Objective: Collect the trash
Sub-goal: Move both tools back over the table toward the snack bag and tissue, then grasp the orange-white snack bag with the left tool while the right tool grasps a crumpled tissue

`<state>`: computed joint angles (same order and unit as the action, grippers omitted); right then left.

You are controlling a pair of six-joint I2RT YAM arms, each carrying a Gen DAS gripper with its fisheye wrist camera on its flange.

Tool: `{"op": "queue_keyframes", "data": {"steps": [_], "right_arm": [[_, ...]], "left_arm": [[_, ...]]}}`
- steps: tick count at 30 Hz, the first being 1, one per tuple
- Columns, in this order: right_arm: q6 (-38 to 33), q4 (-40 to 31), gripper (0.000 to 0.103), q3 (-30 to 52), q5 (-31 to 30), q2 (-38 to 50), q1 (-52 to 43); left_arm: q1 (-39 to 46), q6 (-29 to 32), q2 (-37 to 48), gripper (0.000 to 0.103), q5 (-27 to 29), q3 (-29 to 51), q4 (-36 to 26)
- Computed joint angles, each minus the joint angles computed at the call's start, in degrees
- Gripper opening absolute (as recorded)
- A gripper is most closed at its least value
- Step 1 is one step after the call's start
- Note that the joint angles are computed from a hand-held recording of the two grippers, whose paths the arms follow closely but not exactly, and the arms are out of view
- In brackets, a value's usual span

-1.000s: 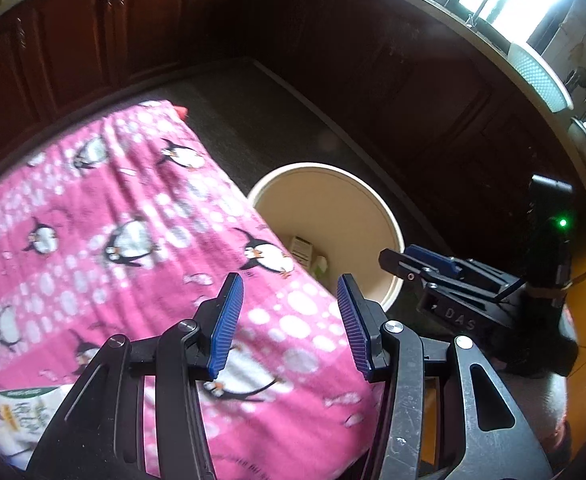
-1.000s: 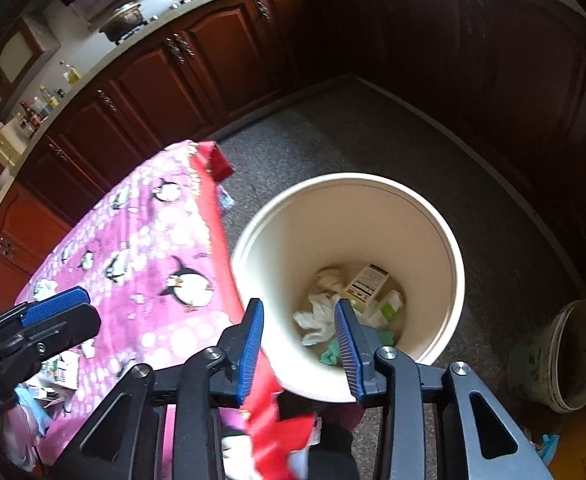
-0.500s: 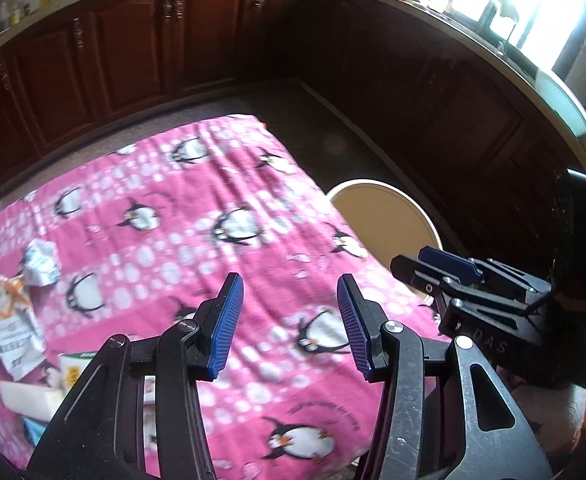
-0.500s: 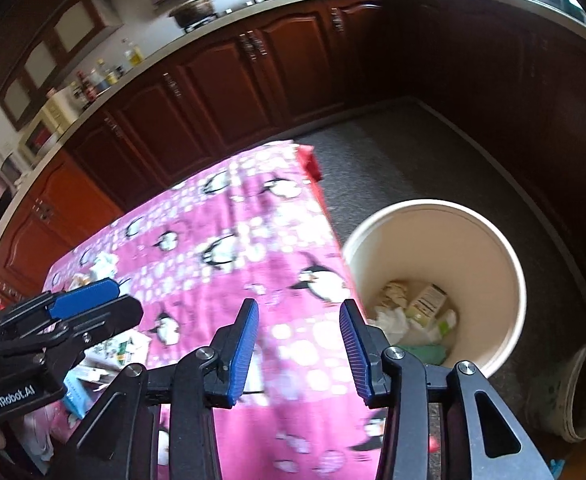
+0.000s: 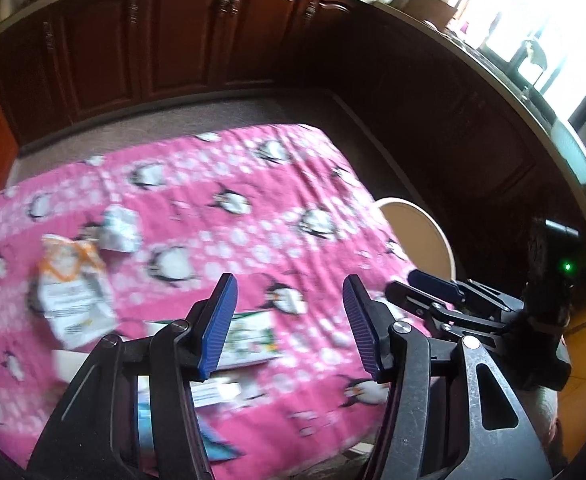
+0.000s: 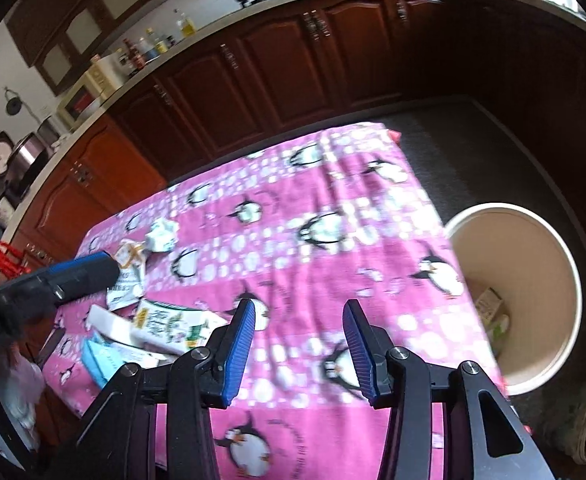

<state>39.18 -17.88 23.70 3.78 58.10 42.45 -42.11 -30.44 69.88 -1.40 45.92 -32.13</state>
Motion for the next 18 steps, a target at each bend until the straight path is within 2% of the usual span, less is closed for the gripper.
{"op": "queue_keyframes", "data": {"steps": [5,9,13,18], "right_arm": [[0.40,4.98,0.045,4.02,-1.60,8.83,3.22],[-0.47,8.64,0.046,9.60,-3.59,18.50,5.02],[-1.26,11.97,0.046,15.97,-6.99,27.91,5.46],[-4.59,10.93,0.048,28.37,-10.02,40.81,5.29]], "left_arm": [[13.08,7.57,-7.17,0.054,2.53,-2.36,-6.21],[26.58,14.09,-8.88,0.054,6.94,-5.48,-6.98],[37.45,20.16,-7.38,0.054,10.53,-8.99,-4.12],[47.07,26.17,2.52,0.054,15.48,-11.98,3.27]]}}
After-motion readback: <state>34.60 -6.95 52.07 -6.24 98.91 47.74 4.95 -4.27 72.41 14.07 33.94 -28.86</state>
